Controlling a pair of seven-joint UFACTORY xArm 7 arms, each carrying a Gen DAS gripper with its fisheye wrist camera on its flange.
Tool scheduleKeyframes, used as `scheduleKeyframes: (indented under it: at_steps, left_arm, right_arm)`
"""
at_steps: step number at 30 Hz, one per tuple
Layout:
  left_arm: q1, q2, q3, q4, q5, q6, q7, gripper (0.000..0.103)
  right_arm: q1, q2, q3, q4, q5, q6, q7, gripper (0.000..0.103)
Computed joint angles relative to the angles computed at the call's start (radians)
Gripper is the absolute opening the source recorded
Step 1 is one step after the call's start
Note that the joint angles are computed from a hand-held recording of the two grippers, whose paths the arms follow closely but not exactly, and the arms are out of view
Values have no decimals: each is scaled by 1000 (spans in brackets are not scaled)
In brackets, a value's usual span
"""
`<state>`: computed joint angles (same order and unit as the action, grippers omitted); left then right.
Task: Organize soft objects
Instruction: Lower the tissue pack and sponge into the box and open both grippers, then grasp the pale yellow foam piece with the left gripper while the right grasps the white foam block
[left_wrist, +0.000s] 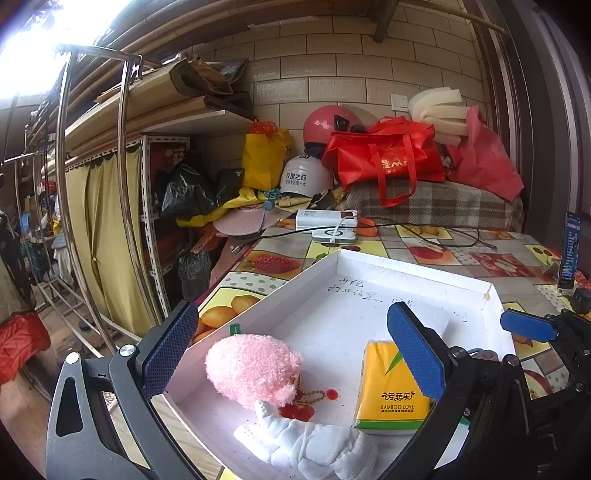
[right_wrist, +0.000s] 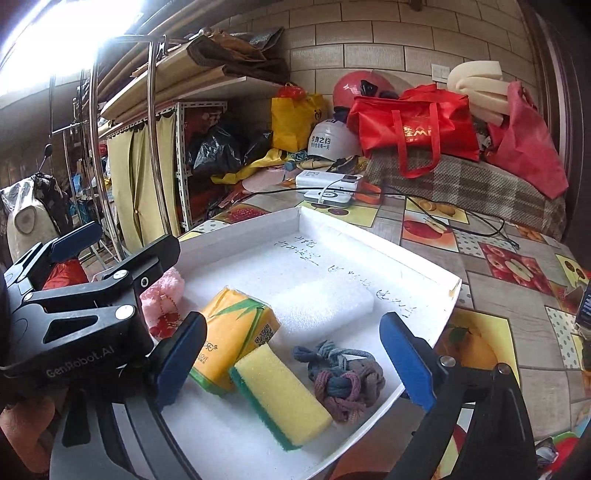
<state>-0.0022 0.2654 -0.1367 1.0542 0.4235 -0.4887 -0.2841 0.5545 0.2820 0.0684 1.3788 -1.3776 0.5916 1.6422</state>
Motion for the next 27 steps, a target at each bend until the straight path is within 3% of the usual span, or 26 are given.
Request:
scheduleKeyframes:
  at_steps: [12, 18, 22, 25, 27]
  left_arm:
    - [-43, -9, 34, -29, -93, -46, 55, 103]
    - [-83, -25, 52, -53, -186, -43, 126, 103]
    - [-72, -46, 40, -82, -168, -50, 118, 103]
    - [-46, -70, 23, -113, -93, -64, 66, 103]
    - [-35, -89, 16, -135, -34, -76, 30, 103]
  right_arm:
    - [12, -40, 28, -48, -102, 56, 97, 95]
    - [38, -73, 65, -90, -143, 162, 124, 95]
    - [34, -102, 81, -128, -188, 141, 151, 95]
    - [25, -146, 101, -182, -232, 122, 191, 95]
    - [14, -184, 115, -229, -242, 105, 215, 103]
